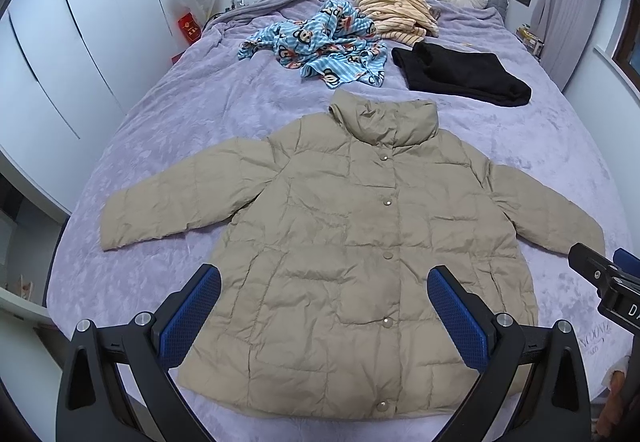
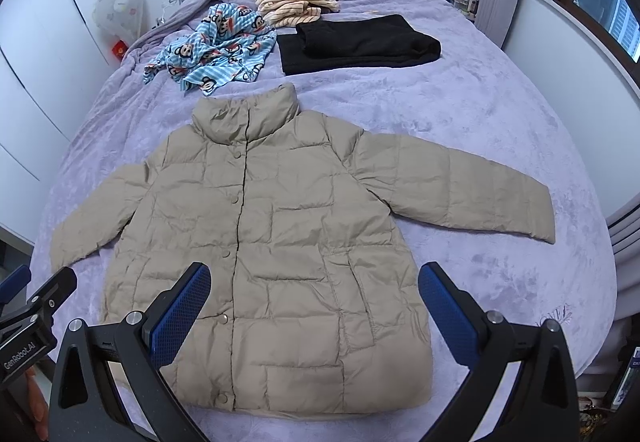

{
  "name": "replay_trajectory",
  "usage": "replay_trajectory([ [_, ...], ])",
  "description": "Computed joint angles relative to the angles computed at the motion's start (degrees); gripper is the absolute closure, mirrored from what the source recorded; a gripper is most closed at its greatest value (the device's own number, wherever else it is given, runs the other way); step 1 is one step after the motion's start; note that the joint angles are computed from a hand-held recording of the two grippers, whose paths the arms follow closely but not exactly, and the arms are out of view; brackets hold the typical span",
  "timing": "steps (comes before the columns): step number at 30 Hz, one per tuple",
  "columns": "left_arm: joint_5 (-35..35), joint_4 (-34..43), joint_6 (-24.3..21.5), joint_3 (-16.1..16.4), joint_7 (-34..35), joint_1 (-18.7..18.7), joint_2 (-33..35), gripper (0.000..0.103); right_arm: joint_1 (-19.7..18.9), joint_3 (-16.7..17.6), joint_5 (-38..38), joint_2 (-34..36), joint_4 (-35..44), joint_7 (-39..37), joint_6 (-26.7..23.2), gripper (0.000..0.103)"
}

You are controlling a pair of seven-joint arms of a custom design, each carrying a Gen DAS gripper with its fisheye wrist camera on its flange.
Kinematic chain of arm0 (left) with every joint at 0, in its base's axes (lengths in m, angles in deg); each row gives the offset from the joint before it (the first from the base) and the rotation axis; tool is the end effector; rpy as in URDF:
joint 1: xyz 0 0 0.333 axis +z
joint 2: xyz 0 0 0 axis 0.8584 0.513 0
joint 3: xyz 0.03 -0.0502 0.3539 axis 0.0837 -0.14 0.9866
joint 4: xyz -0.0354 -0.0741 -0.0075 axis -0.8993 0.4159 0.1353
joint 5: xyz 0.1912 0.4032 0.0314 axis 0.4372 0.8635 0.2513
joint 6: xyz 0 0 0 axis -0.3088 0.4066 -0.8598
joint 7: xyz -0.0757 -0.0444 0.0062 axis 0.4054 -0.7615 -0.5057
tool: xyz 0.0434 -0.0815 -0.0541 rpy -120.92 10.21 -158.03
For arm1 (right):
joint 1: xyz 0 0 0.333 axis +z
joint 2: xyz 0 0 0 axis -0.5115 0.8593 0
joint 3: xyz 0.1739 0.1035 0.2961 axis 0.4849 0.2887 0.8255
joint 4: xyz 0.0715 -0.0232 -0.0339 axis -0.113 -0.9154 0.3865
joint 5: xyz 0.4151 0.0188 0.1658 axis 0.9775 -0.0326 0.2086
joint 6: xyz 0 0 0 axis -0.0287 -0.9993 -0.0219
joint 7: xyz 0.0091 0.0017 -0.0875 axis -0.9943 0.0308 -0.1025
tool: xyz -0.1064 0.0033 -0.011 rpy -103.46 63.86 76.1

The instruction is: Fold large clothes

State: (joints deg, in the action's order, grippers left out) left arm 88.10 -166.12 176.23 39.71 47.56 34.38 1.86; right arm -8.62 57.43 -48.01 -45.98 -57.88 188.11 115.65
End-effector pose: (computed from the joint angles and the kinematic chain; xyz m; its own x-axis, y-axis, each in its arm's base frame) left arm 0.5657 -0.4492 0.6493 -0.3393 -0.9403 -0.0268 -0.8077 0.3058 -0.5042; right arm 0.4657 0.3235 0.6500 -0.5175 -0.8541 -0.0518 -0.7406 0.4774 -0.4729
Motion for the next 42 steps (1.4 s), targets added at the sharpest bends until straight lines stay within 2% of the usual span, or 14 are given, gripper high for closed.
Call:
replay_trajectory([
  [42,0.0,-0.5,0.0,0.0,-0.2,0.1,-0.3,0.000,0.1,-0.2,0.8,0.0,-0.4,-0.1,0.6,0.000],
])
